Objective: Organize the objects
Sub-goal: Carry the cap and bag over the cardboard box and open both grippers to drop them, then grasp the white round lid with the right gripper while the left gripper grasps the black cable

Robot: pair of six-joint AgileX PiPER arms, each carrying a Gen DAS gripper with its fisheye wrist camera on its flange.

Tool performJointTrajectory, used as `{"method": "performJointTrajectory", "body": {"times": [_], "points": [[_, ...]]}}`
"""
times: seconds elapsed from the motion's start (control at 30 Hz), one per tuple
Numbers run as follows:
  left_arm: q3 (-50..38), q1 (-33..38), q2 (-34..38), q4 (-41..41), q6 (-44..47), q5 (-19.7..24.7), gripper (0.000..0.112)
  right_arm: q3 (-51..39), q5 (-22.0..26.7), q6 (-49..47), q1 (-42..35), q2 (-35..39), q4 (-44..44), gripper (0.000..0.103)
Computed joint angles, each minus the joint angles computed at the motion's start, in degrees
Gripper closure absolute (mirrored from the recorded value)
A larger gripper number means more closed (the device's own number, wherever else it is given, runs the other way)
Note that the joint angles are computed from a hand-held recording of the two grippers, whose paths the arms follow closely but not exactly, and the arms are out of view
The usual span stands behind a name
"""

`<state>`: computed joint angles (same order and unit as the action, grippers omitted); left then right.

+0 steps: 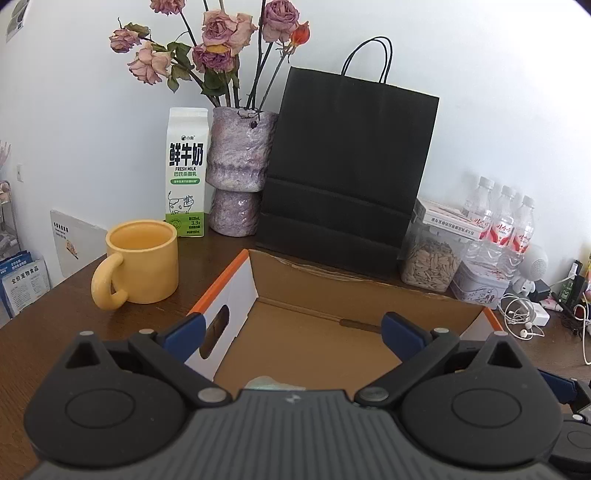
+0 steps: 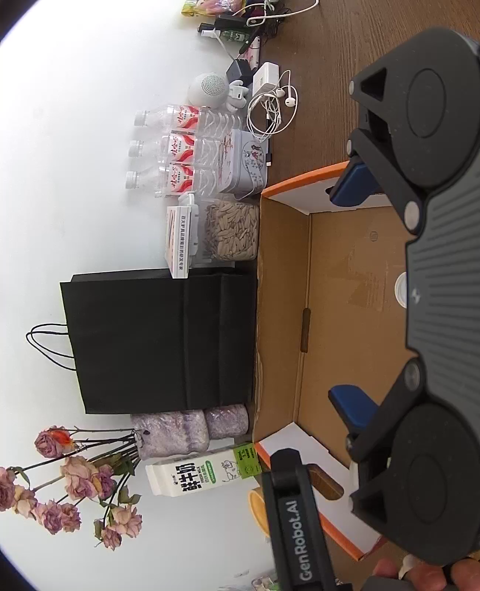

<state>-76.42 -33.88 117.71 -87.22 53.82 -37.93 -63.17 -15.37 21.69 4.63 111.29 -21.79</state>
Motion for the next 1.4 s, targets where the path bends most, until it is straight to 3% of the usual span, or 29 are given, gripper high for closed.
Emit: {"method": "performJointTrajectory", "body": {"times": [0.17, 0.5, 0.8, 1.1, 1.4], "points": [[4.6, -0.9, -3.5, 3.7, -3.7, -1.0, 0.009, 3.8, -2.8, -0.3, -0.3, -3.4, -0.7, 0.0], [19.0, -4.5, -14.4, 10.1, -11.2, -4.5, 0.009, 19.8, -11.7, -8.3, -2.9, -15.6, 4.1, 0.0], [30.5, -9.9, -23.6, 9.7, -12.5, -6.9, 0.009, 35.0, -17.2, -9.2, -6.3, -27.0, 0.4, 0.0], [43.7, -17.6, -31.7, 7.9, -17.9, -11.3, 0.009, 49.6, -22.0, -4.1, -13.1, -36.8, -9.9, 0.0], [54.6, -25.0, -34.8, 5.3, -24.2, -13.5, 0.009, 59.9, -29.7, -1.9, -27.1, -37.6, -23.0, 0.0]]}}
